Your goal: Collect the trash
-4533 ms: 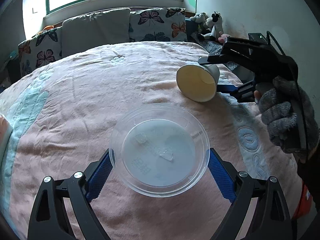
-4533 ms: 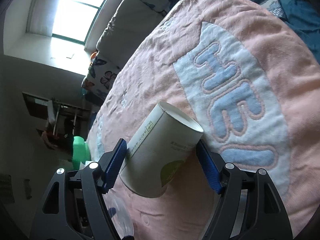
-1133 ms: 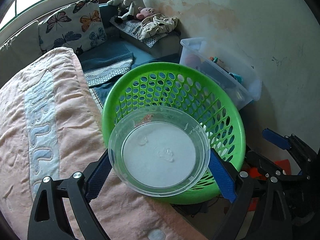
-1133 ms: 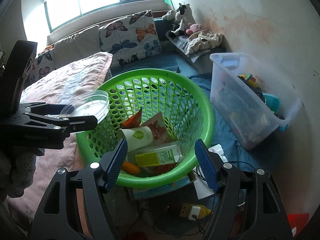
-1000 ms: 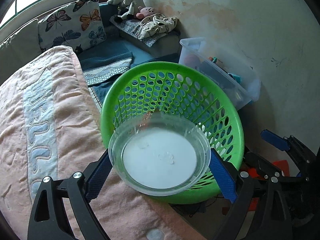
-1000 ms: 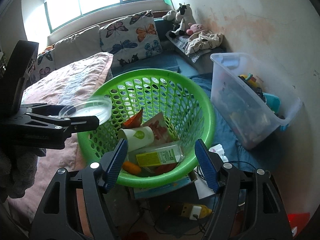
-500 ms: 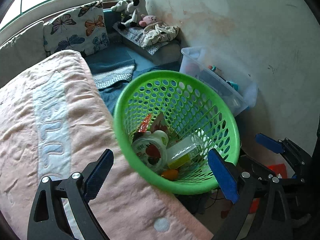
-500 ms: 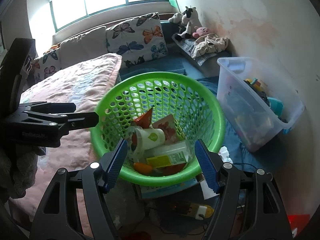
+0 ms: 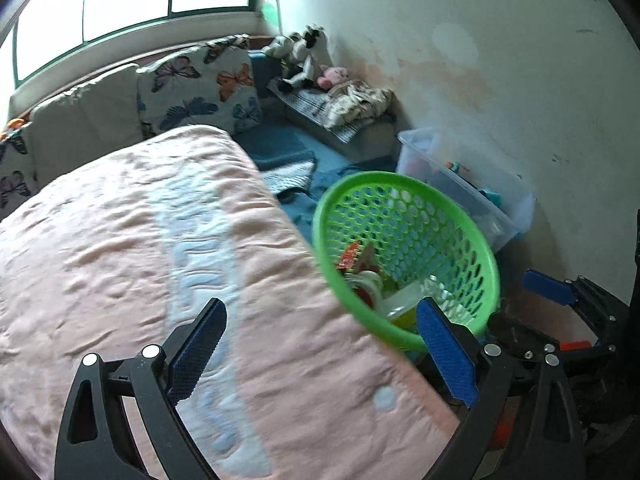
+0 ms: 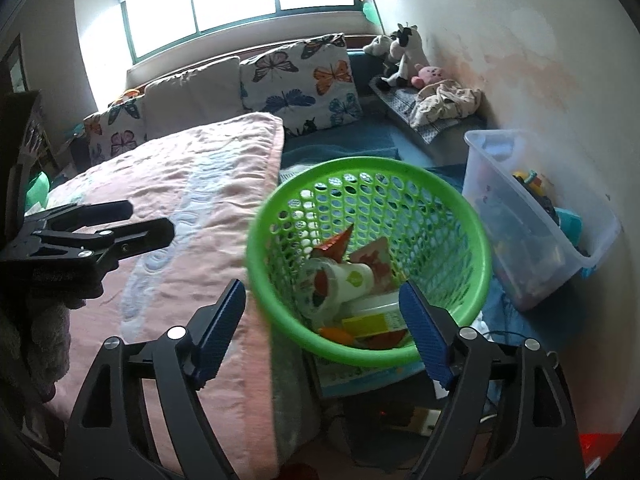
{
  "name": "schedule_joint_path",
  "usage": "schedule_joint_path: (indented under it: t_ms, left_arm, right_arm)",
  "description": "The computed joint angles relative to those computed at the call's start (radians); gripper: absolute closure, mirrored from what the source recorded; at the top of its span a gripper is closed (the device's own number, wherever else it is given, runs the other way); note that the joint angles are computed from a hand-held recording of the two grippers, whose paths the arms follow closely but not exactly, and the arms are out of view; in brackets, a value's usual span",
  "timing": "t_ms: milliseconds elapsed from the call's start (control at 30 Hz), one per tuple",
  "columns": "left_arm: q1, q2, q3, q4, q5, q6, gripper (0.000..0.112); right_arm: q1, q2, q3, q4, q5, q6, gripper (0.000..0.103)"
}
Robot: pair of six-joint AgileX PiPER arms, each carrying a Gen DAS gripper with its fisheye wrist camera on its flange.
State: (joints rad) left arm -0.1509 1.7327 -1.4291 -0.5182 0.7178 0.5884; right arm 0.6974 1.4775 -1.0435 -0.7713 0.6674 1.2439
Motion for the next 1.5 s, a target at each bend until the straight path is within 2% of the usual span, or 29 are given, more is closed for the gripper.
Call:
schedule_joint_path:
  t_ms: [167, 533, 667, 1133, 1500]
  left_arm:
    - [0.078, -0.059, 0.069, -0.05, -0.01, 0.053, 0.019]
    - [0.248, -0.187, 0.211, -0.121, -0.031, 0.146, 0.017]
    - [0.294, -0.242, 0.269, -0.114, -0.063, 0.167, 0.017]
    - [0.428, -0.388, 0.403, -0.185, -0.065, 0.263, 0.017]
    - [0.498, -0.431, 0.459, -0.216, -0.07, 0.275, 0.017]
  right_arm:
    - [0.058, 0.026, -0.042, -0.012, 0.028, 0.049, 0.021]
    - [0.2, 0.105, -0.166, -0.062, 0.15, 0.109, 0.015]
    - [0.247, 0.131, -0.2, -0.09, 0.187, 0.133, 0.012]
    - [0.327, 0.154, -0.219, -0.125, 0.211, 0.188, 0.008]
    - [0.361, 0.155, -0.218, -0.157, 0.223, 0.217, 0.007]
